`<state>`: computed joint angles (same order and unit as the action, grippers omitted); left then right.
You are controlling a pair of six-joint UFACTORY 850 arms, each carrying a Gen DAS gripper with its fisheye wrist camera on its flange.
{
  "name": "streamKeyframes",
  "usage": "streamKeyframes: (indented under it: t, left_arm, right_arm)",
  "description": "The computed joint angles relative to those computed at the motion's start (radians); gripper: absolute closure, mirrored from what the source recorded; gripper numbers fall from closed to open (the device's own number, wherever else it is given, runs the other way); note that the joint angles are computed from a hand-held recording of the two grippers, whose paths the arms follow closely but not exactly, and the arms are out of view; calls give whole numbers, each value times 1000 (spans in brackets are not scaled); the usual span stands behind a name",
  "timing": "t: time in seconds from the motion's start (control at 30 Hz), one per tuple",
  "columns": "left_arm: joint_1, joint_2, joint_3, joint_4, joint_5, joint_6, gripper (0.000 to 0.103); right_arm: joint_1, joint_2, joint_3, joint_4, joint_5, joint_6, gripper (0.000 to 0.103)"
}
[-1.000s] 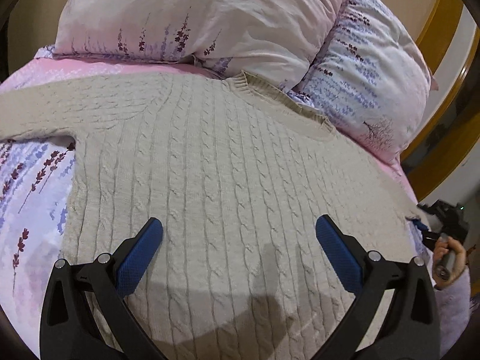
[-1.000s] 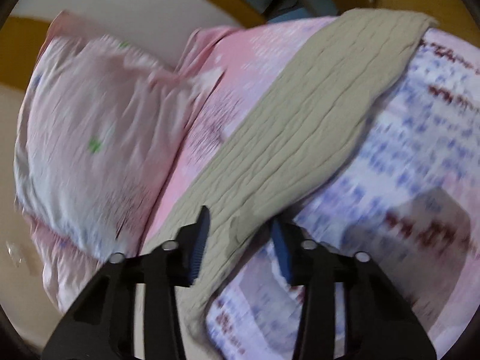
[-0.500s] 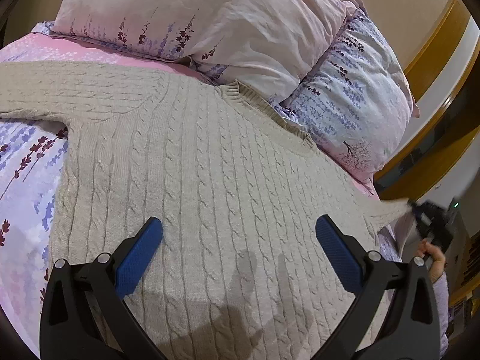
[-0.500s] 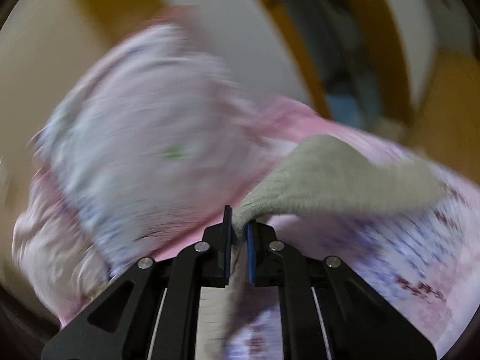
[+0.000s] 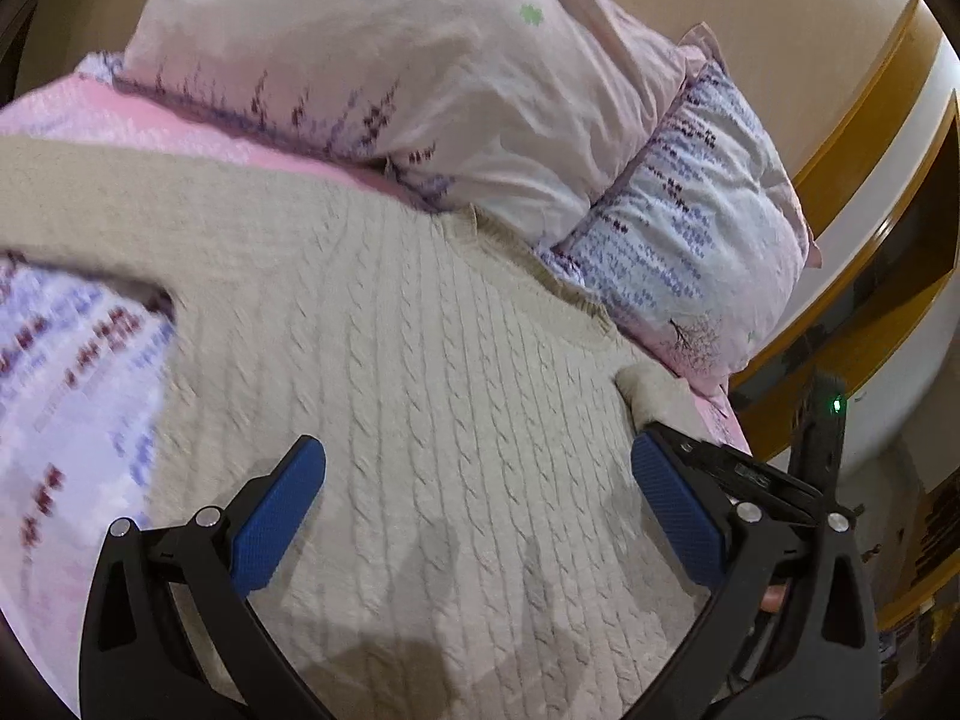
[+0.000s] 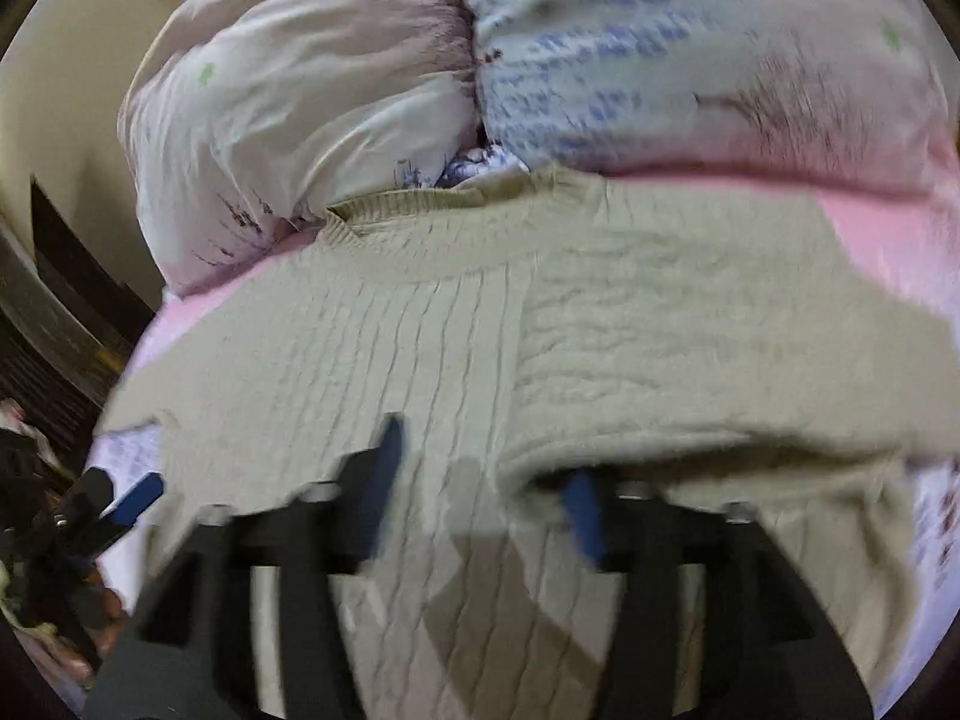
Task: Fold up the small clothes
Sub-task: 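Fold the sleeve with the right tool across the sweater body and release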
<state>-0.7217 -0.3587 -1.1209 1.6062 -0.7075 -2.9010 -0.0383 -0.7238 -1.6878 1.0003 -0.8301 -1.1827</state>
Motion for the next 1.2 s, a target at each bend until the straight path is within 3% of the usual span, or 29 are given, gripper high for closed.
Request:
streamKeyframes:
  t: [0.1, 0.23, 0.33, 0.43, 0.6, 0.63, 0.67, 0.73, 0.83, 1.0, 1.13, 1.2]
  left_arm:
    - [6, 10, 5, -9, -14, 30, 1]
    - [28, 19, 23, 26, 29, -30, 1]
    - [34, 27, 41, 59, 54, -80, 1]
    - [34, 25, 39, 43, 52, -55, 1]
    - [39, 30, 45, 78, 73, -61, 1]
    - [38, 32, 47, 81, 69, -60, 1]
    - [37, 33, 47, 74, 64, -49, 1]
    - [36, 38, 49, 56, 59, -34, 1]
    - [35, 50, 64, 63, 35, -55, 1]
    - [24, 72, 112, 186, -54, -168, 1]
    - [30, 92, 128, 163, -61, -178, 1]
    - [37, 104, 137, 140, -53, -180, 1]
  right_arm:
    - [-49, -16, -25, 63, -64, 80, 41]
    - [-115, -88, -118, 104, -121, 273, 42]
    - [-170, -153, -187, 160, -178, 416, 55]
    - [-213, -200, -234, 223, -220, 525, 61]
    - [-225, -198, -242, 202, -95, 587, 62]
    - [-227, -197, -239, 197, -76, 584, 80]
    - [-224, -195, -241, 182, -52, 581, 93]
    - [-209, -168, -220, 191, 14, 516, 94]
    - [-198, -126, -189, 253, 36, 370, 95]
    - [-120, -22, -100, 369, -59, 27, 95]
    - [-17, 18, -50, 304, -124, -110, 96]
    - [39, 18, -35, 224, -118, -118, 96]
